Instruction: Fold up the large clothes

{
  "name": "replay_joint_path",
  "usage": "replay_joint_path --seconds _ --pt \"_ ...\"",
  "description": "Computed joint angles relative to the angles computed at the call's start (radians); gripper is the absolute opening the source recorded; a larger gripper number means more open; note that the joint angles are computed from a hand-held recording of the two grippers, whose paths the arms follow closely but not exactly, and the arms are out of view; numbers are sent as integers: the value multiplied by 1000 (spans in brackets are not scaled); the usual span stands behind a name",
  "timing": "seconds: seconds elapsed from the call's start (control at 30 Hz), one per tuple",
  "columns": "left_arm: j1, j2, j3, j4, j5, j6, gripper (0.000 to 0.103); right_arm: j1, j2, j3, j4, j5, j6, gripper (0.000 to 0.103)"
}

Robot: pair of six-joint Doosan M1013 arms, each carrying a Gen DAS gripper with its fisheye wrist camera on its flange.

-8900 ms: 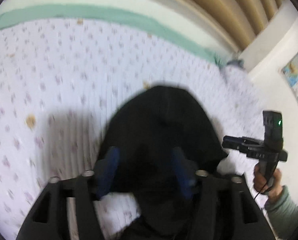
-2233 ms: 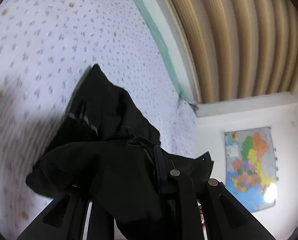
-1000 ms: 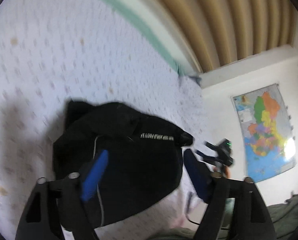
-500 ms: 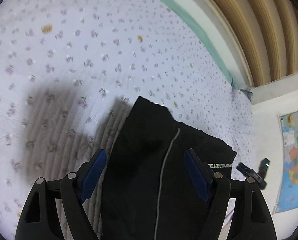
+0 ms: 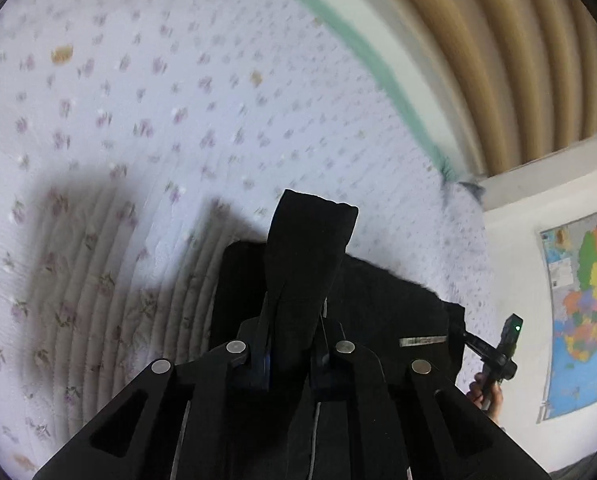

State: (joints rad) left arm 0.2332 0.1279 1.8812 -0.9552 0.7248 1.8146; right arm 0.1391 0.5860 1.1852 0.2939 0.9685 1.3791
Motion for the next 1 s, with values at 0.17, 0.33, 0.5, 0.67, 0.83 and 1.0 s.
replay_joint_path --seconds 0.17,0.33,0.5,0.67,0.83,1.0 --pt "-8 -35 -14 -64 -63 57 11 -7 -16 -43 26 -19 10 16" --pt "-13 -3 -29 -116 -134 37 10 19 31 -115 -59 -28 66 15" --pt "-50 98 -76 245 -69 -318 11 47 115 -157 -177 46 134 15" --pt "2 140 -43 -26 -17 -228 16 66 142 -141 -257 58 176 32" --pt "-38 57 -64 228 -49 -298 18 64 84 -104 -272 25 180 44" --pt "-180 -29 -118 737 36 -473 43 80 -100 76 -310 -165 197 65"
